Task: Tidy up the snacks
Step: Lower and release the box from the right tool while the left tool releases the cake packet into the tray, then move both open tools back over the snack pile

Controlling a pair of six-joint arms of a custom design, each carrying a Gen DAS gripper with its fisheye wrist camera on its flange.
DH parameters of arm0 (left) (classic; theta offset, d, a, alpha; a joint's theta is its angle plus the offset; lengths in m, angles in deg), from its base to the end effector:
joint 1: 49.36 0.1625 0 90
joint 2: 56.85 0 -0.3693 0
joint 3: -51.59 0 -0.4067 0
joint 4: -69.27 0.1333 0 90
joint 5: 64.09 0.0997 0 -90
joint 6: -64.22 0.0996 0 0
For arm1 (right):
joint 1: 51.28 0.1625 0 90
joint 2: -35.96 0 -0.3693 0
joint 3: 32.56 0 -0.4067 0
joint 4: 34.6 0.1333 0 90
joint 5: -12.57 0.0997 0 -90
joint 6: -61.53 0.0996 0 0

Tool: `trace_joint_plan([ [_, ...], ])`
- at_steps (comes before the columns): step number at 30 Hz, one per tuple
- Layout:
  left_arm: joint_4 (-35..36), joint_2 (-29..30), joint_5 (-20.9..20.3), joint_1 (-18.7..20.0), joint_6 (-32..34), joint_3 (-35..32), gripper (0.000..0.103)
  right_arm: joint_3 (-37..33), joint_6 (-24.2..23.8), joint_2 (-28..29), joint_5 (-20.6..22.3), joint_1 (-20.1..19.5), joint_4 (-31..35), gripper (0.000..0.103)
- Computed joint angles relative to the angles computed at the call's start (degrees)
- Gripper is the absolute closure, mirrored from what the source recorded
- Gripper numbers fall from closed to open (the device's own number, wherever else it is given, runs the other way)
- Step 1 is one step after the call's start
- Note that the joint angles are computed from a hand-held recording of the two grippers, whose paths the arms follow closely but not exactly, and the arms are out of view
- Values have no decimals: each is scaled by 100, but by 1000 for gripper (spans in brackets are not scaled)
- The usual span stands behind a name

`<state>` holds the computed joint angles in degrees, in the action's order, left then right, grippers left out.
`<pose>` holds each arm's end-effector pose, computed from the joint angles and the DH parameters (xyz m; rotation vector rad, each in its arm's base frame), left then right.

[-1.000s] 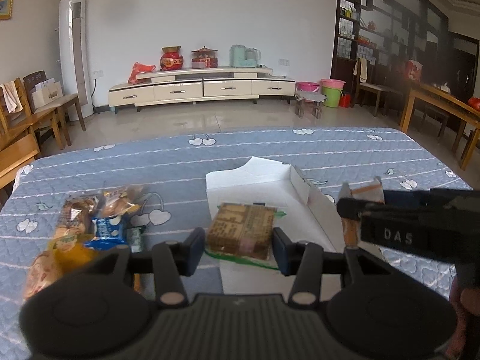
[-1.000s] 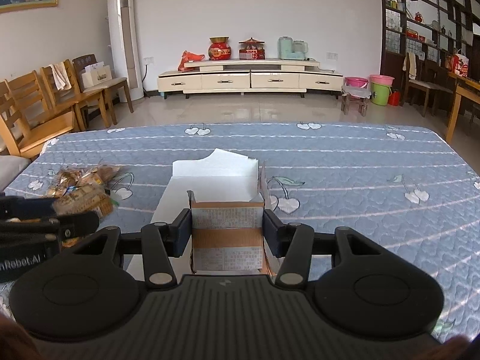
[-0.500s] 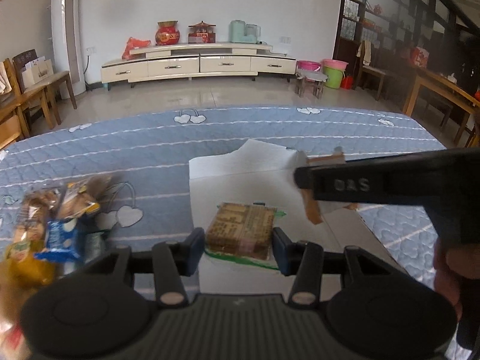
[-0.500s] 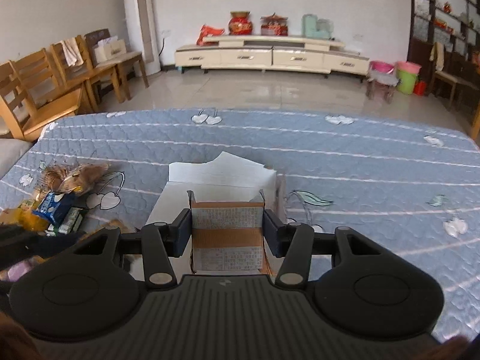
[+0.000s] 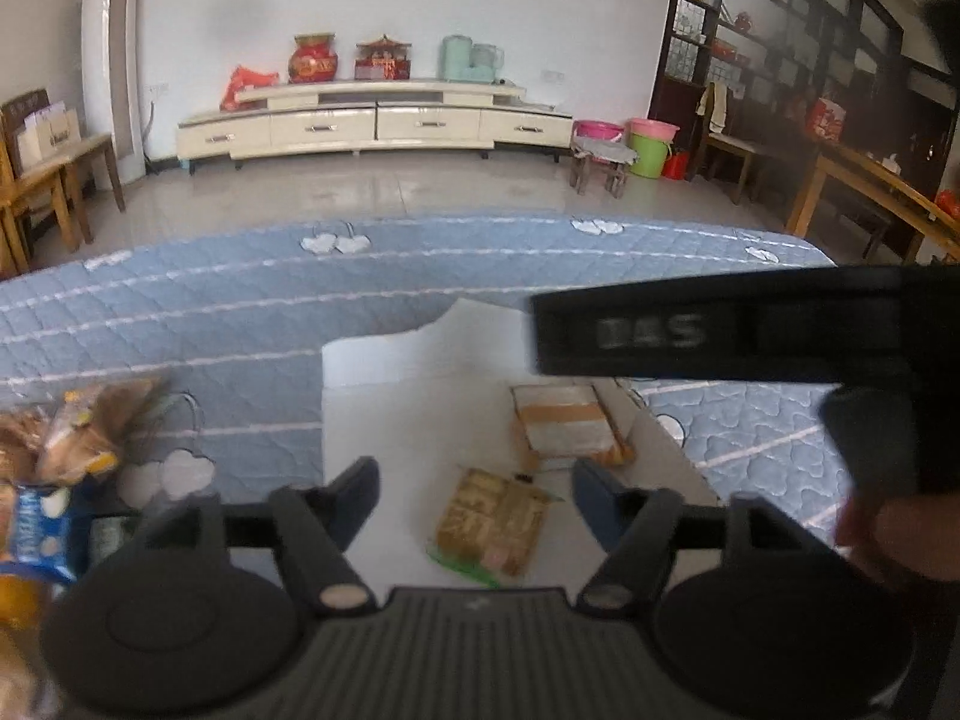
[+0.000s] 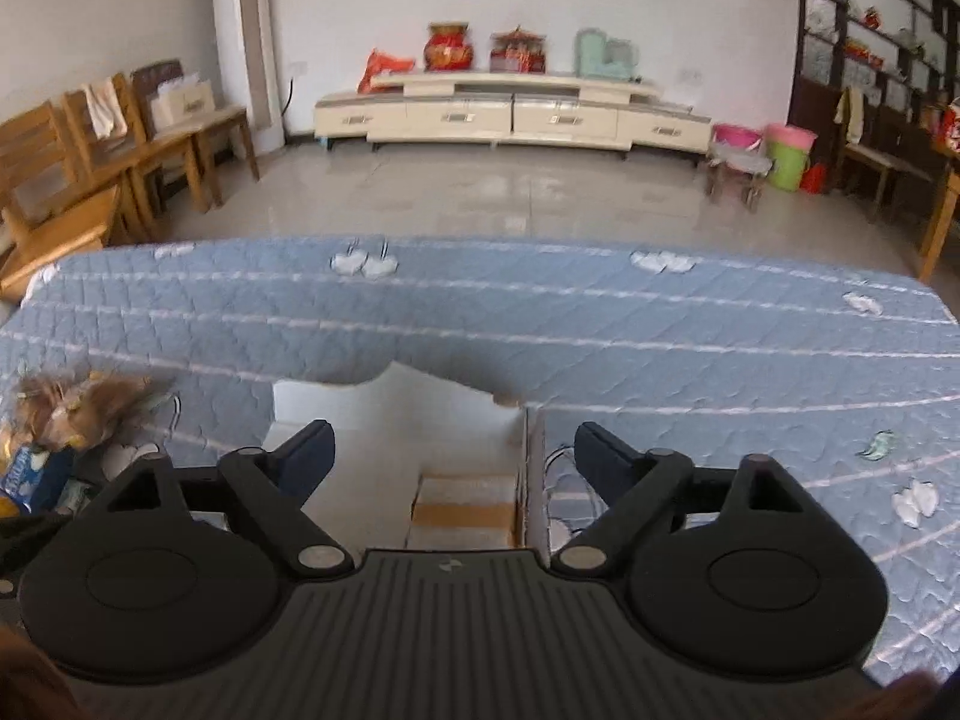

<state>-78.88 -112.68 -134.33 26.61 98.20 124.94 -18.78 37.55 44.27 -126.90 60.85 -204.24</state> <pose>-0.0155 -0.7506 0.3394 0.8901 2.4041 -0.8556 0.3737 -0.7660 0.0056 0.3238 -2.0780 1.1044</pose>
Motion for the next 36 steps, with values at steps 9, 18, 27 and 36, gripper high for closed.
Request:
trace_joint_plan([
  [9, -321, -792, 603, -138, 14, 758, 14, 2508, -157, -1199, -583, 429, -1760, 0],
  [18, -629, -1629, 975, -108, 168, 1448, 13, 3443, 387, -1486, -1160, 899, -1826, 0],
  [27, -649, -2083, 889, 72, 220, 1577, 13, 3169, 692, -1139, -1389, 1259, -1513, 0],
  [36, -848, -2278, 875, 226, 368, 1648, 13, 2448, 720, -620, -1338, 1457, -1112, 0],
])
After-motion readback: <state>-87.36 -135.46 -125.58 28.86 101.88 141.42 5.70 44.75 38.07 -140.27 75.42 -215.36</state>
